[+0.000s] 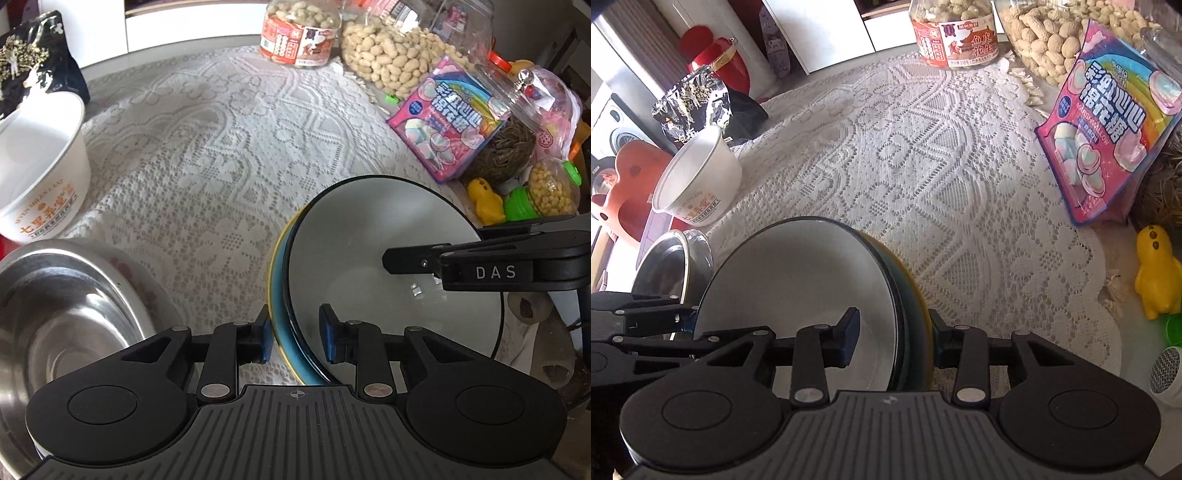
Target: Organize plates and bowls
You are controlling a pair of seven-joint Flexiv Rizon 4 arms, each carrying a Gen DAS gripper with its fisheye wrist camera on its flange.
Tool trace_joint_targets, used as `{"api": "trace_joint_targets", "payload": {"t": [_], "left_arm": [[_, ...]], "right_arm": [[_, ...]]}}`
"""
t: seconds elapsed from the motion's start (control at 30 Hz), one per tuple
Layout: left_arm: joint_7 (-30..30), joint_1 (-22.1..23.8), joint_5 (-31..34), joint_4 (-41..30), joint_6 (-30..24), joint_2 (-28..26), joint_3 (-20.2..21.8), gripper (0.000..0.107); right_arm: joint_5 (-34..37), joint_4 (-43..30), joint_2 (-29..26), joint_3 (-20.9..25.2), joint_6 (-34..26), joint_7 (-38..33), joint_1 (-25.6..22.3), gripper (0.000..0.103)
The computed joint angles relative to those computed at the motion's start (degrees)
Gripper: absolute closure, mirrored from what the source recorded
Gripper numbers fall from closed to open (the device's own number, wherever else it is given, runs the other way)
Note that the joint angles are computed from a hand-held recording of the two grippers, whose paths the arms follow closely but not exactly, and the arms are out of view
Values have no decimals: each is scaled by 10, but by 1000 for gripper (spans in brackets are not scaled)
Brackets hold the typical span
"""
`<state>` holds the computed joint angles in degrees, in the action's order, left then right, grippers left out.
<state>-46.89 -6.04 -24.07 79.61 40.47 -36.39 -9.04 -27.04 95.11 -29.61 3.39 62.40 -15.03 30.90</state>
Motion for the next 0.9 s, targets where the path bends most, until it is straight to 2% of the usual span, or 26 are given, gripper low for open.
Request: {"api": "trace_joint_targets", "payload": {"t": [0.17,0.33,0.57,0.77,0.9], "left_arm": [[-9,5,-15,-12,-11,-8,-6,79],[10,7,-17,-1,0,-4,-9,79],[37,24,-43,5,-18,4,-17,75],[82,44,-71,4,-32,25,-19,75],[92,69,-113,-23,-53,19,-23,78]], "right_arm": [[-54,-11,-5,-30,16,2,9,65],[-54,-40,-15,-19,-28,-37,9,64],[-16,-38,-8,-6,-43,-5,2,64],[-22,-58,1,-10,-104,29,15,63],[-75,-104,-9,-27,-155,40,37,60]]}}
